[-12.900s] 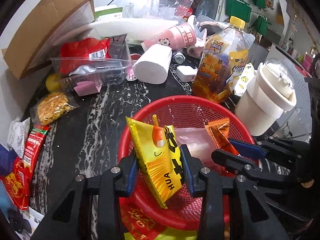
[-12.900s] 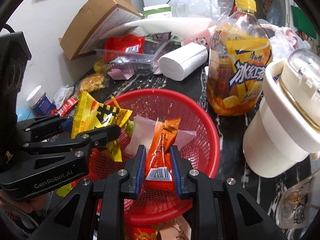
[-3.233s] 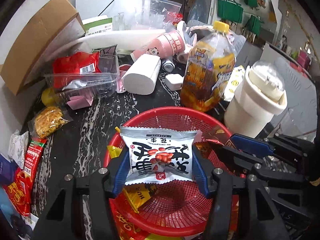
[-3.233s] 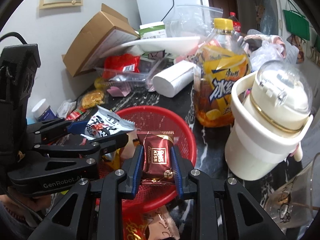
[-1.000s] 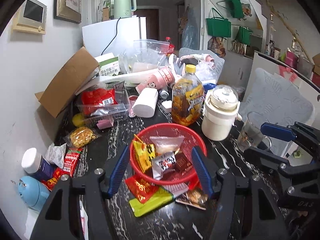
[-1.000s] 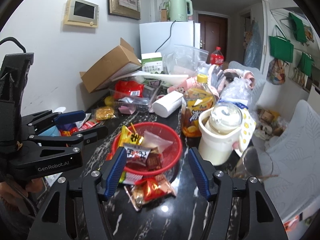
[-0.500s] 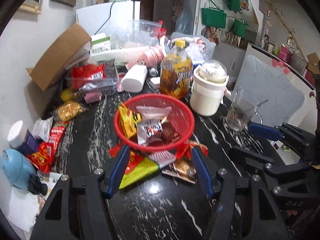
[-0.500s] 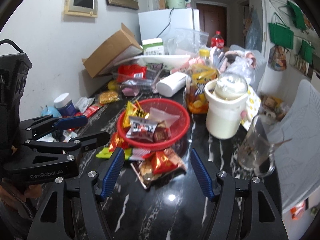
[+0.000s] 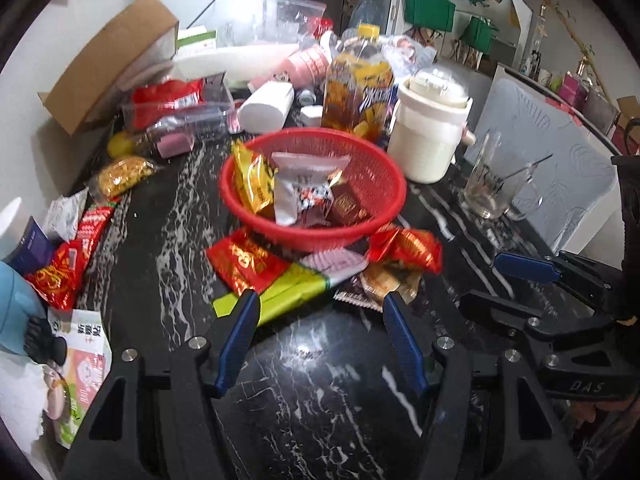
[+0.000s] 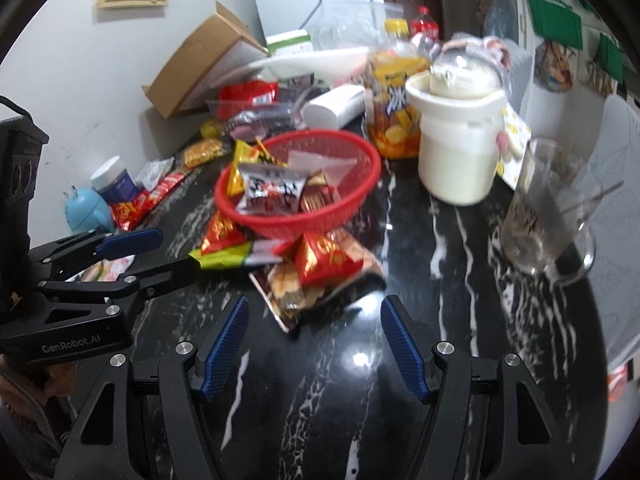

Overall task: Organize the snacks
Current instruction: 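Reach the left gripper to the green-yellow stick snack while the right gripper approaches the red packets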

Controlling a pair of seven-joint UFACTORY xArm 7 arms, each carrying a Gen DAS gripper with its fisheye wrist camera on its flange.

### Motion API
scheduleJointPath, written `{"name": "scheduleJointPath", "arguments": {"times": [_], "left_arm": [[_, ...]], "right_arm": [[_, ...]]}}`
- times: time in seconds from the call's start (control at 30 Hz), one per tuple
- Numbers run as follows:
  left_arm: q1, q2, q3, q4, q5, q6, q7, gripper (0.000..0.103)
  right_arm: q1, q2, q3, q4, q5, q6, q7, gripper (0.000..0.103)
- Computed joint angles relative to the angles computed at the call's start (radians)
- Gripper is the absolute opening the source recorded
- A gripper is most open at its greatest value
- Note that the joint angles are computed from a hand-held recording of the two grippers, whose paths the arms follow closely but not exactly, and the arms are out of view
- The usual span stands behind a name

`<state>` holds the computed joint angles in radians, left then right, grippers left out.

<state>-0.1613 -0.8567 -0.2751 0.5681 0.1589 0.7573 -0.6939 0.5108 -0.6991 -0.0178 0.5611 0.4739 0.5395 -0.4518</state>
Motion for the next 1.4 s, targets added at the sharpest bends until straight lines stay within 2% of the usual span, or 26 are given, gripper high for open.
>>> {"name": "scheduleJointPath", "arguments": {"times": [0.5, 0.8, 1.0, 1.1, 1.27, 1.4], "left_arm": [[0.05, 0.05, 0.027, -0.083, 0.046, -0.092, 0.01, 0.063], [0.037, 0.078, 0.083, -0.099, 0.022, -0.153, 0.101, 0.063], [0.045, 0.085, 0.075, -0.104, 0.015, -0.164, 0.134, 0.061], [0.044, 0.078, 0.075, -0.111, 0.007, -0.17, 0.139, 0.059], [0.025, 0.06, 0.084, -0.124, -0.021, -0.172, 0.154, 0.046], [0.007, 0.053, 0.093, -0.132, -0.051, -0.179, 0.16, 0.046]], "right_arm": [[0.006, 0.1, 0.002, 0.017, 0.036, 0.016, -0.004, 0.069], [0.013, 0.213, 0.015, 0.084, 0.108, 0.024, -0.039, 0.069], [-0.007, 0.278, 0.041, 0.13, 0.161, 0.01, -0.03, 0.069], [-0.024, 0.307, 0.065, 0.151, 0.157, -0.009, 0.004, 0.073], [-0.04, 0.338, 0.093, 0.167, 0.12, -0.042, 0.047, 0.073], [-0.035, 0.342, 0.092, 0.161, 0.109, -0.054, 0.045, 0.073]]}}
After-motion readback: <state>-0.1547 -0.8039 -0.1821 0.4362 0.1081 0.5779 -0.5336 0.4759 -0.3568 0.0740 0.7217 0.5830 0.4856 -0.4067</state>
